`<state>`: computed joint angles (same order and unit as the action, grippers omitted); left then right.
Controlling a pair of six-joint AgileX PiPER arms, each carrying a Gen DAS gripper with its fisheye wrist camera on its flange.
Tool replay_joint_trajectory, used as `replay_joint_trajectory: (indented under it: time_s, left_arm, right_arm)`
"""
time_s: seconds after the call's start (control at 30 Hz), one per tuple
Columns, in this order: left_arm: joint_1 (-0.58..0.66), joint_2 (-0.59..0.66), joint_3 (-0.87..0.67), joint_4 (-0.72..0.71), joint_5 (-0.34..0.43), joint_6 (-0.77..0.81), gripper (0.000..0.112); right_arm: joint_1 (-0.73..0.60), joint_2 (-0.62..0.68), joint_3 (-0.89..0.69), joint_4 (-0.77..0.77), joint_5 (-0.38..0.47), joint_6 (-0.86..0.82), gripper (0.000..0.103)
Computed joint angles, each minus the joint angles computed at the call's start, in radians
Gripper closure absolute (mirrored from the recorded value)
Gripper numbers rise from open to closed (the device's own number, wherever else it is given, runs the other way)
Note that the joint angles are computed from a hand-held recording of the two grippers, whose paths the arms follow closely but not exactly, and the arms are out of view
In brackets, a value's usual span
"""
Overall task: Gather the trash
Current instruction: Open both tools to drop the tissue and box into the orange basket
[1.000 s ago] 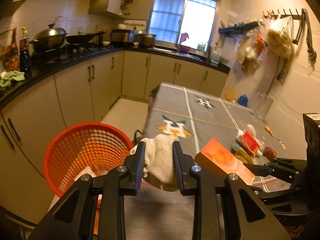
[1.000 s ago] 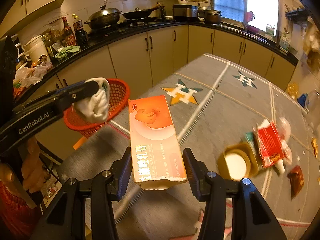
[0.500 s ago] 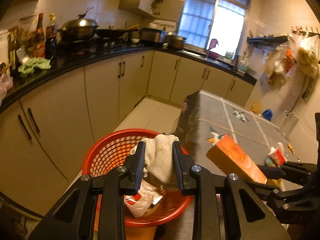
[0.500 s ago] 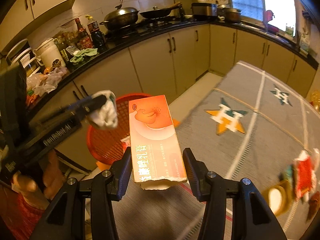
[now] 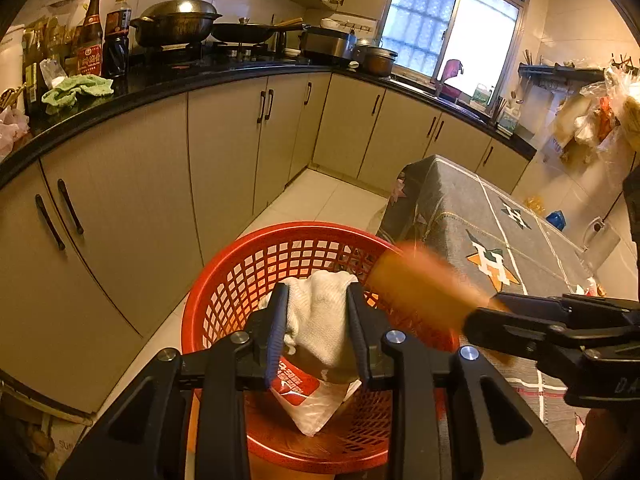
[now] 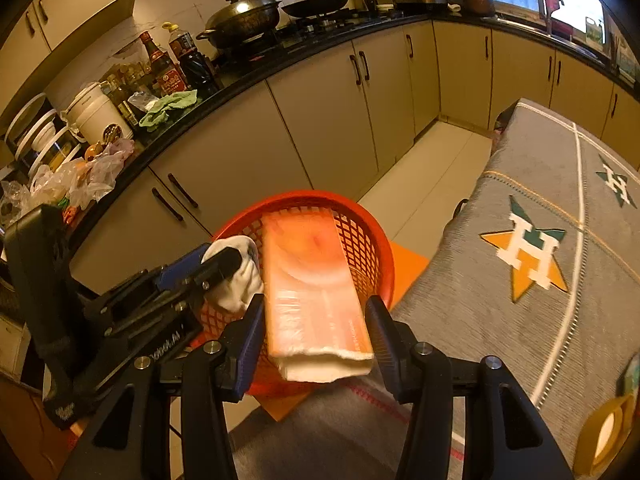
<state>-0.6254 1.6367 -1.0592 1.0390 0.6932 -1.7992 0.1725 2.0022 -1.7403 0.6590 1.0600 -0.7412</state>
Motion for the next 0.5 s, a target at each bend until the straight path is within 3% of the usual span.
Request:
replay_joint_trajectory:
  time_s: [0.1, 0.3, 0.5]
  left_arm:
    - [0.004, 0.000, 0.001, 0.003, 0.001, -0.014, 0.066]
    - [-0.010, -0.002, -0.007, -0.004, 0.017, -0.026, 0.064]
    - [-0.075, 0.021, -0.062, -0.002, 0.072, -0.022, 0.060]
  right_arm:
    - [0.003, 0.035, -0.043, -0.001, 0.026, 0.024, 0.048]
    - [-0.048, 0.029, -0.028, 0.026, 0.039, -0.011, 0.048]
    - [-0.133, -0.063, 0.094, 0.073, 0.016, -0.109, 0.048]
